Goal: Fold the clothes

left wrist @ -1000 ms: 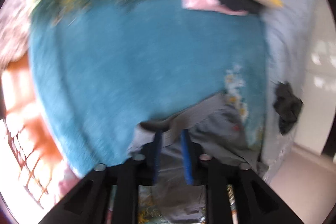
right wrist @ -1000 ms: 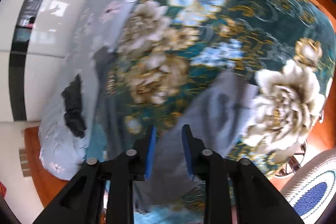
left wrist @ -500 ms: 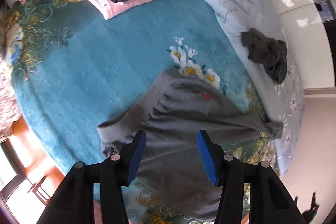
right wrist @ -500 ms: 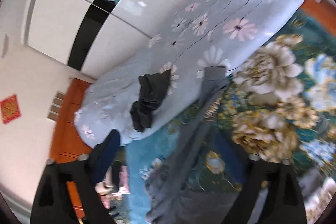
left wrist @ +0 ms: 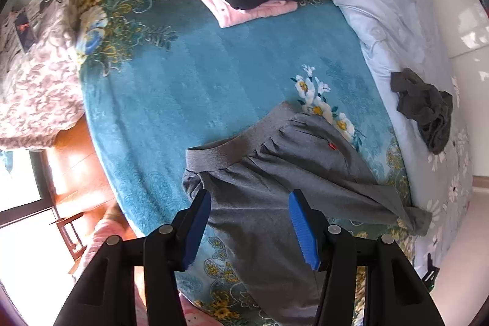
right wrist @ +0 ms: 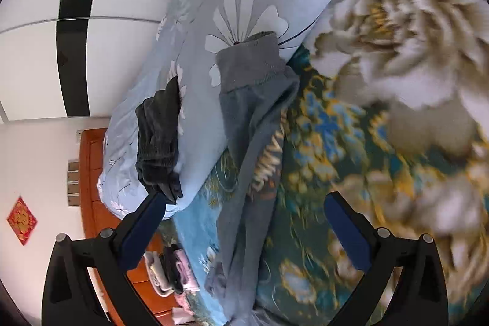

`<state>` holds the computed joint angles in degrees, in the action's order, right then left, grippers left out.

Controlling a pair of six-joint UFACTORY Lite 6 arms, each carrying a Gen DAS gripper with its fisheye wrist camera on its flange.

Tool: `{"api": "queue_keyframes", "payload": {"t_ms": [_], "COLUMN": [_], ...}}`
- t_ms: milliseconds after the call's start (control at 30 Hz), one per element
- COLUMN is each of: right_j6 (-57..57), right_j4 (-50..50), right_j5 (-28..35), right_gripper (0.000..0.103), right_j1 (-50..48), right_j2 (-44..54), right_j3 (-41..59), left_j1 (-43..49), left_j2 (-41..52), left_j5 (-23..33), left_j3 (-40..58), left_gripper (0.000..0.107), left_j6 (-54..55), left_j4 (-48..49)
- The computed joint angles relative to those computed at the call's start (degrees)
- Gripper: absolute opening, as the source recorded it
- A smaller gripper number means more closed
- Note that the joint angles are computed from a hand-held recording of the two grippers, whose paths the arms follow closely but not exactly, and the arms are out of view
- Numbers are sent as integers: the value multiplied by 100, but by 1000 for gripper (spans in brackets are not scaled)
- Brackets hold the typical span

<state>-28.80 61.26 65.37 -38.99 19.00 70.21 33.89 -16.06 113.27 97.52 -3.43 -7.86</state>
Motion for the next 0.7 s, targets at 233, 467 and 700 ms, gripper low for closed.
{"api": "queue_keyframes", "payload": {"t_ms": [233,467,700], "right_j6": [-302,359,924], "right_j4": [-516,-1016,-715], "right_j5": [-809,-752,92], "right_gripper": [103,79,29], "right_j1": [523,671,622], "right_j2": [1755,3388,4497], "right_j3": [2102,4122,5775], "left_j1": [-951,-1621,-2476], "left_j2": [19,-233,-304], "left_j5": [-135,-425,-629], "left_j3": [-190,-1035,-1451], "left_gripper": [58,58,58], "left_j6": [-568,-990,-1599], "left_j4": [443,673,464]}}
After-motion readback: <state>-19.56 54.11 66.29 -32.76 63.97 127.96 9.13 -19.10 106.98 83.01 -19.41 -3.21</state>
